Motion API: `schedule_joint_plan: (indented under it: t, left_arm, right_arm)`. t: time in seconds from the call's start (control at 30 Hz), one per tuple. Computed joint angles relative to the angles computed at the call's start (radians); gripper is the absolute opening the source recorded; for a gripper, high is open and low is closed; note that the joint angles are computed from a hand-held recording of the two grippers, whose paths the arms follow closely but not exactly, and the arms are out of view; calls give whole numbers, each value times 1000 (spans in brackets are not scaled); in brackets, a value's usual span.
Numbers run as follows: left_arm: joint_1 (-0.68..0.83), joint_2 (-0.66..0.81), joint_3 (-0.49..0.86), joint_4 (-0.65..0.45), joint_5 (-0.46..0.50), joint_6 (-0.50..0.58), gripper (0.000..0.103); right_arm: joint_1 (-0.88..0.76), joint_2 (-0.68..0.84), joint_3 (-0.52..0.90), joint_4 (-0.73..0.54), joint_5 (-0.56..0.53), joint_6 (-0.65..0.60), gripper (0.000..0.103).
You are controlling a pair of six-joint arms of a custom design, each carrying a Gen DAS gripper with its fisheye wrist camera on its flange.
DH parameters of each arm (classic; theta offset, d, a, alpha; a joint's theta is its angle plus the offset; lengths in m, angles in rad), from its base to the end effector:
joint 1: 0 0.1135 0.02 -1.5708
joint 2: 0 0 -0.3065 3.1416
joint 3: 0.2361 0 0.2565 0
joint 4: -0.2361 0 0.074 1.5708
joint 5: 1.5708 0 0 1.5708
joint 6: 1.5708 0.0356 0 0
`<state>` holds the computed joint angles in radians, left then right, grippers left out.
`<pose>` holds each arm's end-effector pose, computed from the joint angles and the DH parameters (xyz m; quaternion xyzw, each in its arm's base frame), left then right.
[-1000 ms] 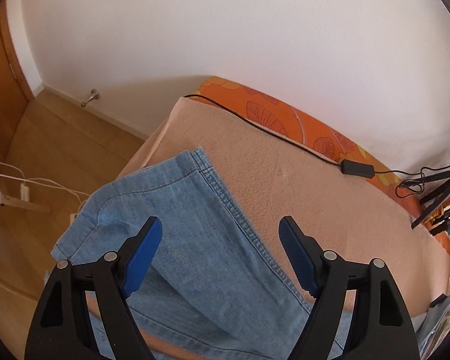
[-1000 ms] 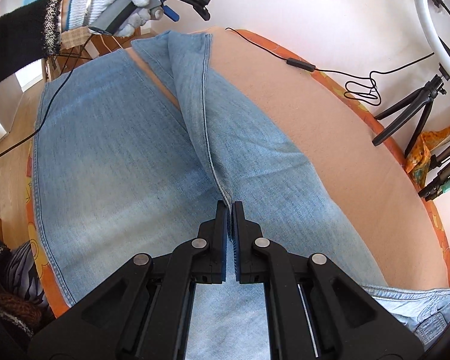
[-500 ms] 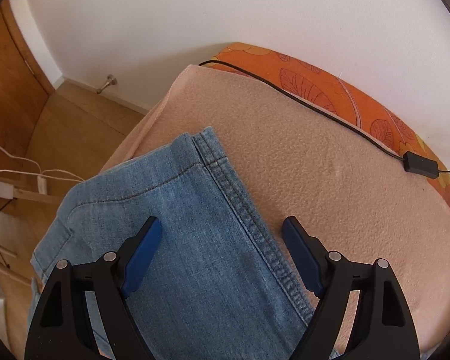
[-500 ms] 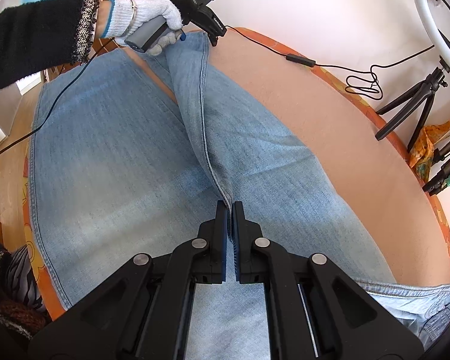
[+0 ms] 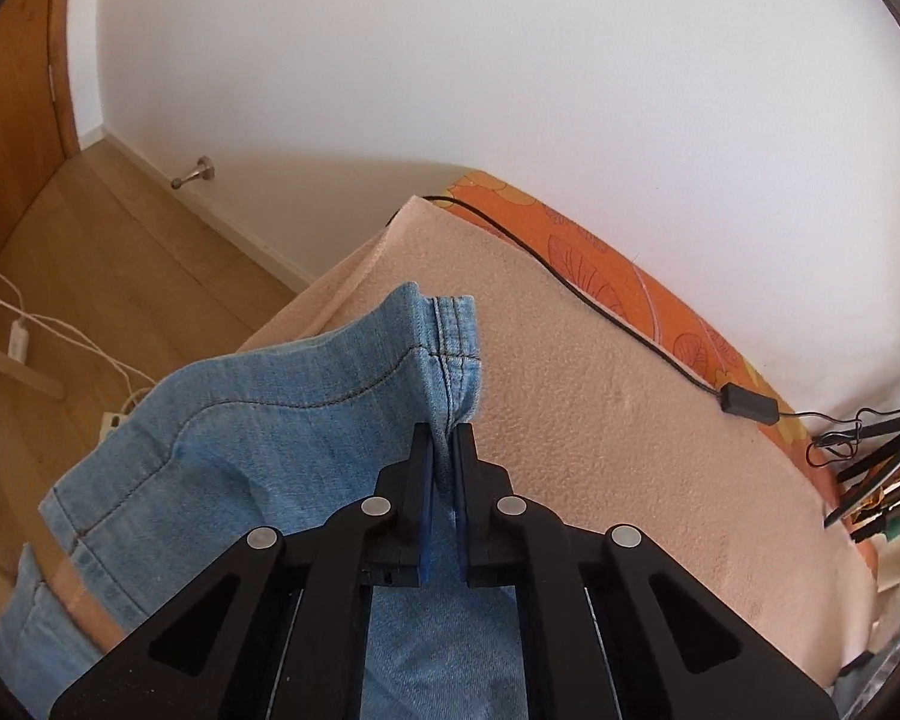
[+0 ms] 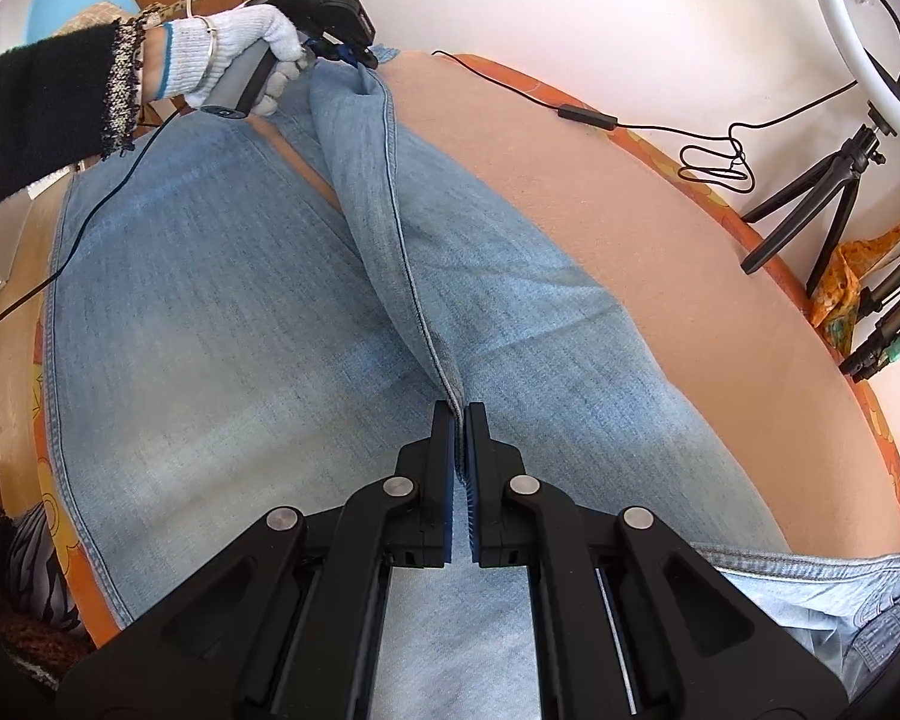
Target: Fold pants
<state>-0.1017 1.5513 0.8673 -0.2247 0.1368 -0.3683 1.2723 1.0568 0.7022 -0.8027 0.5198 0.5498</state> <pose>0.3103 -0.0365 0.2227 -0.1034 0.9381 -0.1384 0.3003 0.0658 0.1536 0.2540 -0.2849 0.9034 0.0026 0.3203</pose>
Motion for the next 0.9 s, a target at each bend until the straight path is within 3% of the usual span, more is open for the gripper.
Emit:
schedule_joint_plan:
  t: [0.1, 0.33, 0.63, 0.83, 0.9]
  left_arm:
    - [53, -117, -32, -23, 49, 17, 4]
    - [268, -309, -52, -144, 260, 137, 4]
    - [596, -571, -153, -370, 510, 372, 4]
    - [878, -669, -201, -605, 660, 650, 4]
    - [1033, -651, -208, -740, 735, 831, 4]
  right_arm:
    - [25, 8, 28, -41, 52, 28, 4]
    - [106, 0, 145, -206, 176, 142, 4]
    - [449, 130, 301, -541, 288, 546, 4]
    - [691, 272, 350, -655, 257, 815, 4]
    - [745, 301, 354, -655, 237, 876, 4]
